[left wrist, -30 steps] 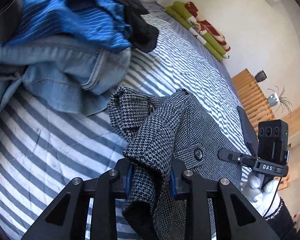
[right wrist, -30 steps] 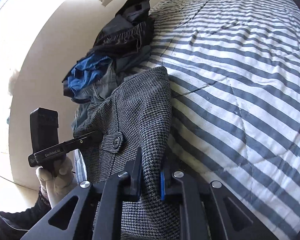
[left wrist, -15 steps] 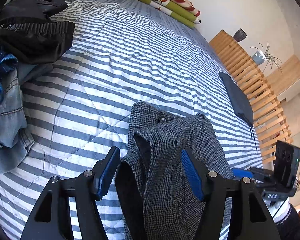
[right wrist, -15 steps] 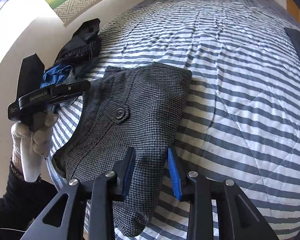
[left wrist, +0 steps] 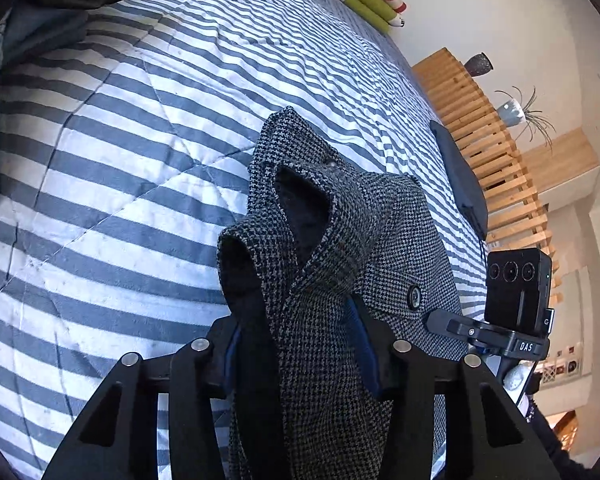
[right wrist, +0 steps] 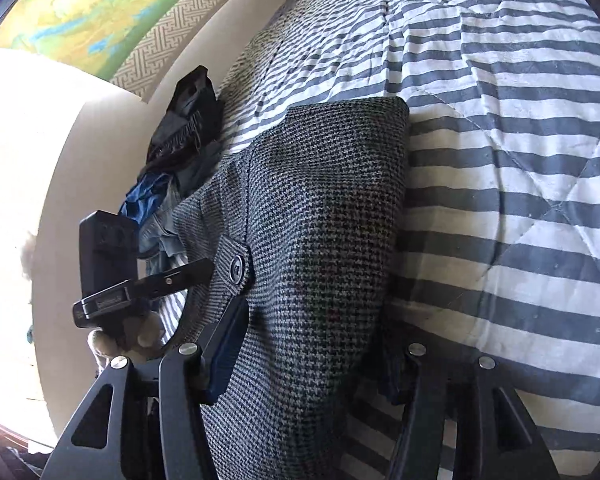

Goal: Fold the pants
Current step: 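Lift the folded shorts with both tools and carry them toward the headboard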

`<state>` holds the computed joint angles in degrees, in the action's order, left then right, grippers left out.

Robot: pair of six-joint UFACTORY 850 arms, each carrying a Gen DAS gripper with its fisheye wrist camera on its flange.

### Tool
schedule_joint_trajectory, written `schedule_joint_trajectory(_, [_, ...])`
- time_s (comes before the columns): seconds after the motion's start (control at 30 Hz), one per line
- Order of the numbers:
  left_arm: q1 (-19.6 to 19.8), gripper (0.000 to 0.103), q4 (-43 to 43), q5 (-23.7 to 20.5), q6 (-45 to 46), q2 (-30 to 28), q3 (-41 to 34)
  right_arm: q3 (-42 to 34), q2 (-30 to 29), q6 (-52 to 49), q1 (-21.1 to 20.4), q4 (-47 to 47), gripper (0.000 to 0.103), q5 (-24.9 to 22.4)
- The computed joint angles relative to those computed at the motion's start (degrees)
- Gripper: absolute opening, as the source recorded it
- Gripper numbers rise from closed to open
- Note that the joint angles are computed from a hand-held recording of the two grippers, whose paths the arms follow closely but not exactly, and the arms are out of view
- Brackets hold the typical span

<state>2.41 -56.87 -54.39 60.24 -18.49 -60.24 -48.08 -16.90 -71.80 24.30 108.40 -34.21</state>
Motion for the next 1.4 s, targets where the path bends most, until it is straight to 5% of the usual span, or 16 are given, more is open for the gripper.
schedule_joint_trajectory(0.07, [-0.3,0.036,-0.3,0.6,0.6,0.5,0.4,0.1,-0.8,-1.3,0.1,2.4,0.042,-1.7])
schedule_joint_trajectory(0.1, [-0.3,0.033,-0.6,1.3,1.5,1.4,1.0,-0.2,-1.2,-1.5,0.4,2.6,0.025,-1.7])
schedule_joint_trajectory(0.13, [-0.4,0.032,-0.9,1.8,2.3,2.2,1.5,-0.2,-1.5,-2.1,0.7,3.4,0.020,-2.1])
schedule_joint_trajectory(0.33, [-0.8,0.026,-2.8,2.5,5.1,9.0,5.2,1.9,3.5,-5.6,2.9,7.2,0.011,3.3])
schedule_joint_trajectory(0.5, [-3.5,0.026,-6.1,0.0,5.0,14.1,6.8,4.5,13.1,-2.8,5.4,0.7,0.010,14.0])
schedule_joint_trajectory(0.73, [-19.1,0.027,-8.6,3.3,0.0,14.2,-0.4,8.7,29.4,31.4,2.4,-39.4,0.010,23.8])
schedule_joint_trajectory(0.93, [-32.3,0.026,-8.0,8.5,-6.5,6.3,-15.0,8.4,38.2,59.7,-8.3,-75.4,0.010,19.9])
schedule_joint_trajectory(1.0, [-35.9,0.026,-6.3,10.1,-10.0,2.0,-21.4,7.3,39.0,61.7,-12.5,-81.1,0.010,18.6])
schedule_joint_trajectory(1.23, [-43.4,0.026,1.7,12.0,-23.4,-16.9,-47.1,1.7,32.4,38.4,-28.4,-68.6,0.010,16.2])
schedule_joint_trajectory(1.4, [-46.7,0.026,13.4,10.2,-37.1,-35.8,-75.4,-2.9,25.7,24.9,-35.5,-60.3,0.010,16.5])
